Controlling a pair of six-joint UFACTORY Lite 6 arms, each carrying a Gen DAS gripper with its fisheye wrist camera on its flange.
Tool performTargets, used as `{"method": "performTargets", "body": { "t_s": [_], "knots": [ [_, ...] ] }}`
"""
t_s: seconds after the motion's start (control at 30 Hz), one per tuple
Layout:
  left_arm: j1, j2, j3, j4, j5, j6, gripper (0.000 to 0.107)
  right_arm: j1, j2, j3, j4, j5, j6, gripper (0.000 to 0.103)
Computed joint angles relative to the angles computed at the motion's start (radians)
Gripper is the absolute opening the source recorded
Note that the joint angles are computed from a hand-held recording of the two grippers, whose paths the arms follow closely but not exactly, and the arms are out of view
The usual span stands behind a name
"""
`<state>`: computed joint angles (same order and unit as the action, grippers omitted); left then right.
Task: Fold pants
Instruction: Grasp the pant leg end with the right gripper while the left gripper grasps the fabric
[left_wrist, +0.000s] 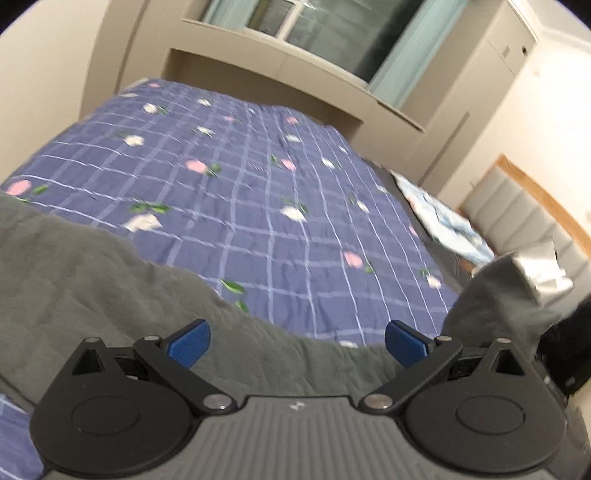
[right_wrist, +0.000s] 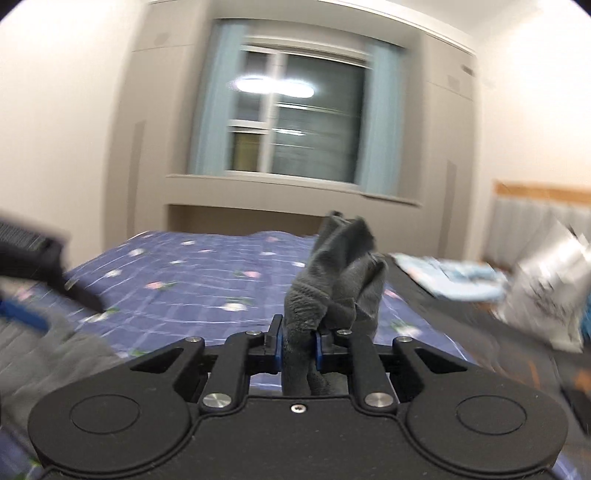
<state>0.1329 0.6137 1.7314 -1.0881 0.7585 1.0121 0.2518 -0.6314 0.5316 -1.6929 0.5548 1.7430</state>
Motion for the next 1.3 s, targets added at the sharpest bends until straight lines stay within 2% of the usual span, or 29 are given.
{"method": "performTargets", "body": {
  "t_s": [0.1,0.23,0.43,0.57,0.67,0.73,0.8,0.87,0.93,1.1,1.13,1.3],
  "knots": [
    [0.039,0.015,0.034,-0.008,0.012,-0.018,0.102,0.177,0.092,0.045,0.025,0.086,-0.040,0.016],
    [0.067,0.055,0.079,0.011,0.007,-0.056,0.102,0.345,0.247,0.080,0.035,0.138,-0.050,0.016],
    [0.067,0.113,0.091,0.064,-0.012,-0.090,0.102,0.406,0.428,0.092,0.062,0.069,-0.039,0.016],
    [0.057,0.105,0.036,0.075,-0.041,-0.060,0.102,0.402,0.451,0.075,0.032,0.043,0.009,0.021],
    [0.051,0.089,0.008,0.059,-0.047,-0.022,0.102,0.356,0.398,0.063,0.002,-0.060,0.026,0.045],
    [0.052,0.077,-0.006,0.038,-0.048,0.011,0.102,0.310,0.303,0.017,-0.040,-0.168,0.070,0.074],
    [0.051,0.067,-0.017,0.018,-0.046,0.035,0.102,0.307,0.192,-0.032,0.002,-0.197,0.052,0.081],
    [0.049,0.057,-0.031,-0.003,-0.032,0.066,0.102,0.312,0.075,-0.070,0.121,-0.184,-0.049,0.086],
    [0.041,0.046,-0.054,-0.025,-0.015,0.106,0.102,0.373,-0.050,-0.108,0.250,-0.068,-0.135,0.096],
    [-0.024,-0.005,-0.162,-0.066,-0.051,0.210,0.101,0.393,-0.233,-0.181,0.360,0.178,-0.211,0.102],
    [-0.042,-0.014,-0.182,-0.065,-0.062,0.224,0.098,0.396,-0.252,-0.187,0.379,0.219,-0.220,0.102],
    [-0.111,-0.011,-0.211,0.037,-0.128,0.150,0.082,0.268,-0.300,-0.221,0.447,0.207,-0.272,0.102]
  ]
}}
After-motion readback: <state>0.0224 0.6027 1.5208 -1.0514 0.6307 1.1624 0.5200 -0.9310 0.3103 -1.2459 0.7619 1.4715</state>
